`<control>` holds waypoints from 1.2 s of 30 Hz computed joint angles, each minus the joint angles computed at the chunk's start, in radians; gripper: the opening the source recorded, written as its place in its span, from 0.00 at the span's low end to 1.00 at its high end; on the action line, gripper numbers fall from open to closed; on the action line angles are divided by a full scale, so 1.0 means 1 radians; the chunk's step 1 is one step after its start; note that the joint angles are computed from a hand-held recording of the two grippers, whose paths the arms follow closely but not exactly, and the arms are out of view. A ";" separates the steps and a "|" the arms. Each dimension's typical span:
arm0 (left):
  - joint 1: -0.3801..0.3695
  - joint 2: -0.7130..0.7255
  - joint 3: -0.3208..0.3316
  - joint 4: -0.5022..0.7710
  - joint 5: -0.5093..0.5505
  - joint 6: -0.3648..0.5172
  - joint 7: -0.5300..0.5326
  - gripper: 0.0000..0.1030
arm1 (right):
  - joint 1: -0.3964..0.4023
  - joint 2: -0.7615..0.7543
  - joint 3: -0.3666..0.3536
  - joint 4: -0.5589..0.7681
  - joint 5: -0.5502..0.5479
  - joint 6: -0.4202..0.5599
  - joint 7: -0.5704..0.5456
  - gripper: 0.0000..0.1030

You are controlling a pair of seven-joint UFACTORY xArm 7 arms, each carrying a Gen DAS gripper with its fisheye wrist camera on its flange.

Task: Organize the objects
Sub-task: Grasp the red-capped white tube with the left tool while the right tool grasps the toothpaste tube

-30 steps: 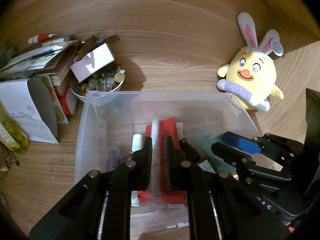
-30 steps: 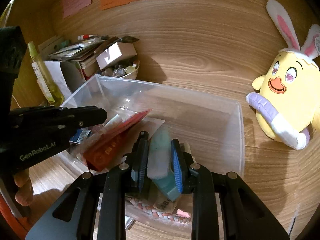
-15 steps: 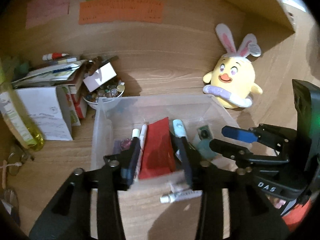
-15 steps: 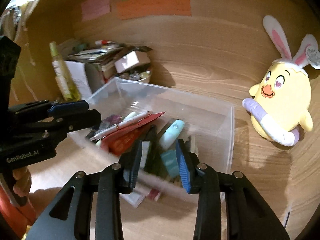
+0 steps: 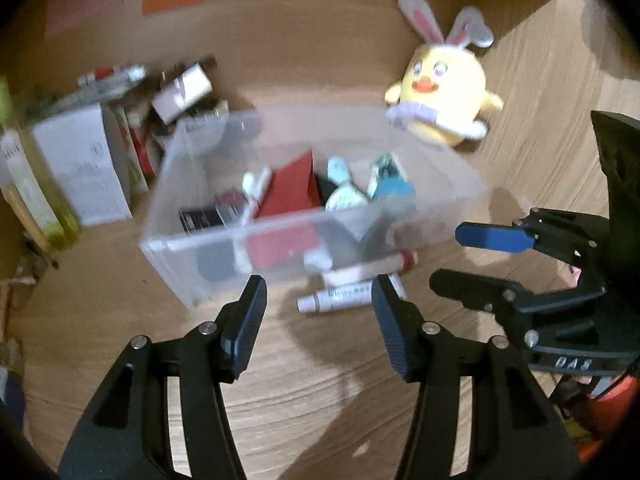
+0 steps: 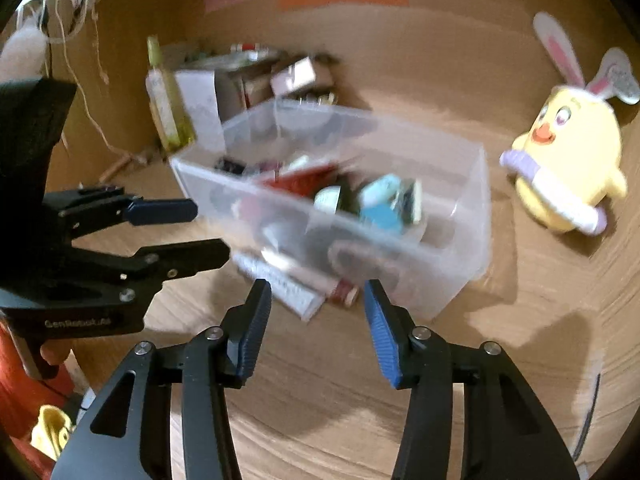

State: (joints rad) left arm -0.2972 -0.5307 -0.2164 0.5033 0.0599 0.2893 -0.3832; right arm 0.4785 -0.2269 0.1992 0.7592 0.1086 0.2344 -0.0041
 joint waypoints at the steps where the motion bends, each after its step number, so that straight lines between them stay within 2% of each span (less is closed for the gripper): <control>1: -0.009 0.018 0.008 0.004 -0.010 0.003 0.003 0.52 | -0.003 0.017 0.004 0.007 -0.009 0.012 0.002 0.43; 3: -0.027 0.058 0.026 0.018 -0.033 0.006 0.014 0.43 | -0.004 0.045 0.006 0.022 -0.016 0.030 -0.005 0.43; 8: -0.051 0.122 0.058 0.043 -0.077 0.003 0.050 0.34 | -0.014 0.114 0.015 0.070 -0.040 0.053 -0.013 0.43; 12: -0.131 0.131 0.134 0.031 -0.193 -0.016 0.145 0.28 | -0.007 0.132 0.015 0.090 -0.014 0.061 -0.054 0.44; 17: -0.182 0.126 0.165 0.025 -0.290 -0.020 0.232 0.26 | 0.013 0.132 0.010 0.084 0.077 0.072 -0.136 0.42; 20: -0.186 0.124 0.151 0.023 -0.312 -0.023 0.253 0.26 | 0.009 0.098 0.017 0.044 0.058 0.064 -0.123 0.42; 24: -0.275 0.114 0.214 0.017 -0.427 -0.013 0.360 0.26 | 0.029 0.032 -0.001 -0.012 0.102 0.084 -0.176 0.42; 26: -0.304 0.114 0.224 0.019 -0.478 -0.005 0.407 0.26 | 0.028 -0.009 -0.003 -0.046 0.095 0.089 -0.180 0.42; 29: -0.249 0.105 0.149 0.017 -0.440 -0.011 0.370 0.26 | 0.027 -0.058 -0.004 -0.083 0.075 0.077 -0.172 0.47; 31: -0.223 0.090 0.126 0.012 -0.415 -0.019 0.343 0.26 | 0.024 -0.061 0.001 -0.084 0.054 0.061 -0.163 0.58; 34: -0.130 0.074 0.066 0.017 -0.315 -0.021 0.262 0.26 | 0.016 -0.041 0.014 -0.066 0.005 0.046 -0.149 0.60; 36: -0.089 0.085 0.053 0.039 -0.251 -0.006 0.236 0.28 | 0.025 -0.013 0.013 -0.038 -0.008 0.050 -0.167 0.60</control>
State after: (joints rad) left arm -0.3864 -0.4459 -0.1630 0.5424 -0.1915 0.2836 -0.1470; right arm 0.5035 -0.2399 0.2117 0.7212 0.1003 0.2840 -0.1706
